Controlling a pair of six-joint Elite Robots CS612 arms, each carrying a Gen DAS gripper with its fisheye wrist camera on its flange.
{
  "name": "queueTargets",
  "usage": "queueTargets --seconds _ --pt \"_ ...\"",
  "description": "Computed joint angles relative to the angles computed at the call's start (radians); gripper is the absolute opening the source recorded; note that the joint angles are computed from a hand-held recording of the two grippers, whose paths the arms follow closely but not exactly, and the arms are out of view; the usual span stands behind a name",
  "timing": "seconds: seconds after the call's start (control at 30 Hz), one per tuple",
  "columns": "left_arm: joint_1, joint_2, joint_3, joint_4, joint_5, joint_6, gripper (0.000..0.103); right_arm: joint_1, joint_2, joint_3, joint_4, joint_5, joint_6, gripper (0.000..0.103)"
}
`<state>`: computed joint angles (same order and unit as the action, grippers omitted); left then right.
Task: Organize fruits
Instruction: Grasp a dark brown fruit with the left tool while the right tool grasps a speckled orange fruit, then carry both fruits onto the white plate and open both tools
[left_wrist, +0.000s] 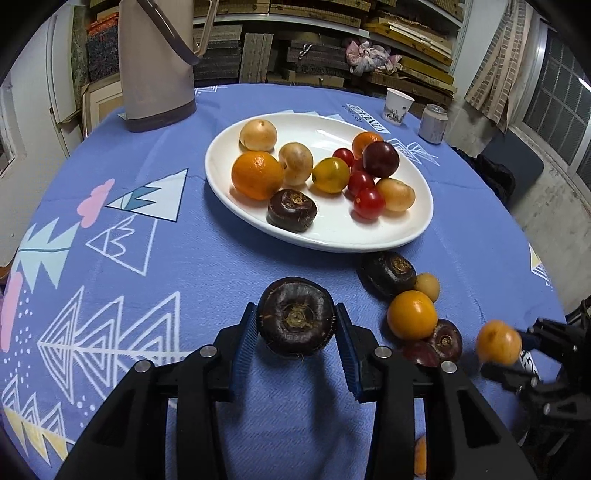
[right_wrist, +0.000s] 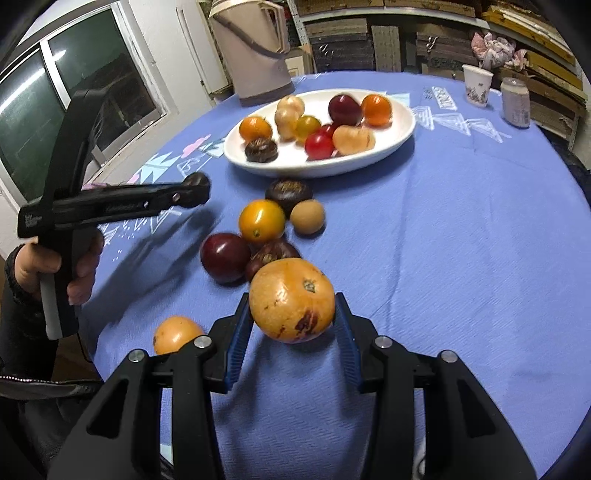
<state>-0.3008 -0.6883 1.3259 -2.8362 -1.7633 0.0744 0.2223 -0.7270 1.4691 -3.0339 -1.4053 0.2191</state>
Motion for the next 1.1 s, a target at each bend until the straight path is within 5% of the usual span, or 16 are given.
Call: queueTargets --seconds 0.5,1.1 --pt "0.001 0.005 -0.087 -0.003 -0.026 0.013 0.042 -0.026 0.011 -0.12 -0.059 -0.064 -0.038 0.043" --pt "-0.019 0.14 -0.335 0.215 -0.043 -0.013 0.042 -0.068 0.203 -0.479 0.18 -0.013 0.066 0.043"
